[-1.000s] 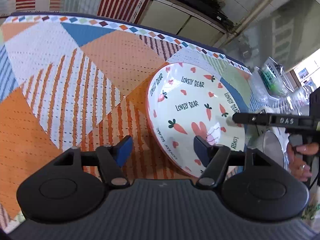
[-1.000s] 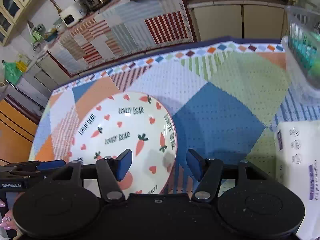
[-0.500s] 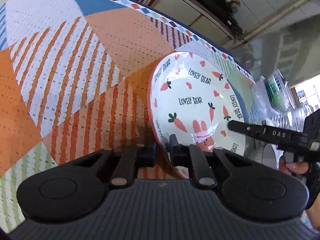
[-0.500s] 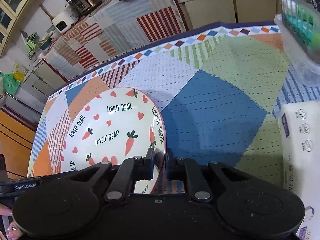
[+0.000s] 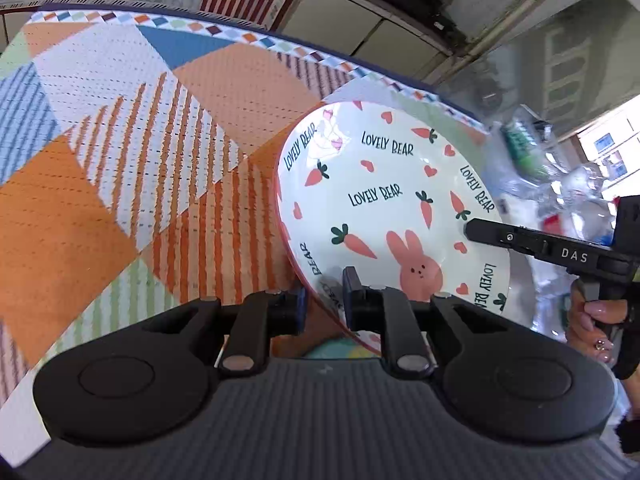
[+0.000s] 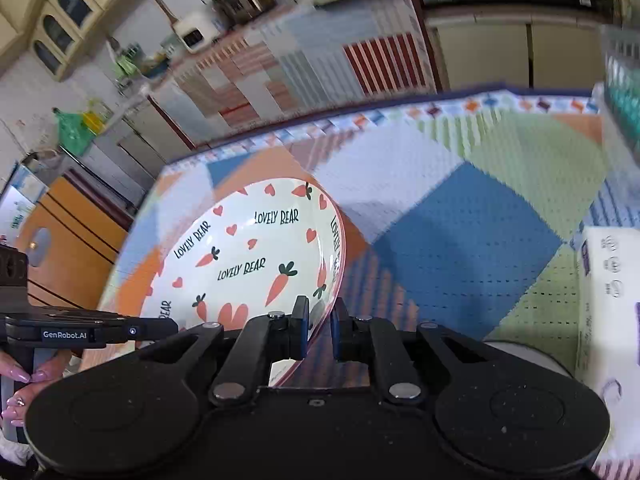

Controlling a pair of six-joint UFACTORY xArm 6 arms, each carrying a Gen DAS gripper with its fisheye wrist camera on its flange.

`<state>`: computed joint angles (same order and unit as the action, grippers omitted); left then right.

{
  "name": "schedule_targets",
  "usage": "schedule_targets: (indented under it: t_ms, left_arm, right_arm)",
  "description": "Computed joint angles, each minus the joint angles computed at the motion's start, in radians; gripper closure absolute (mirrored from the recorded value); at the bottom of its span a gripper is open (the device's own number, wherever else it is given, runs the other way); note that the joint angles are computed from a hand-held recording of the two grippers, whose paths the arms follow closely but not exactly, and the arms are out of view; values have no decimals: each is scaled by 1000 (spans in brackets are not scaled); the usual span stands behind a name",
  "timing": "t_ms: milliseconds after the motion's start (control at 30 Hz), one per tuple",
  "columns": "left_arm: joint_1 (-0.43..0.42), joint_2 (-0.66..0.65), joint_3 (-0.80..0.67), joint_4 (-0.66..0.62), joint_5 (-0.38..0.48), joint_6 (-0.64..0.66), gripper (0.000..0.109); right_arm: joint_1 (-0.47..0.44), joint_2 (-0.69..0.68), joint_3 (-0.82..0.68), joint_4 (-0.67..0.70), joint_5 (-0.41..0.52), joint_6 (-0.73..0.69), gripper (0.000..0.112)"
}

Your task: Organize plates and bowls

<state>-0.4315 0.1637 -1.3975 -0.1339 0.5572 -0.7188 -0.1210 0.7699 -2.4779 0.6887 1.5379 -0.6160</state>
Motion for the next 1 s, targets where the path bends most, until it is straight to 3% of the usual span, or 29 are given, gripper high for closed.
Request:
schedule_targets:
  t_ms: [167,567,1000]
  left_arm:
    - [-29,-101,14,77,70,-31,93]
    - [-139,-294,66,200,210,-144,92]
    - [-268,-417,144,320,289,-302,92]
  right_arm:
    - [-10,-231,266,11,-53,-66,96]
    - [-102,-632,689,88,-77,-181,94]
    - [-193,-844,925,140,-38,-255,94]
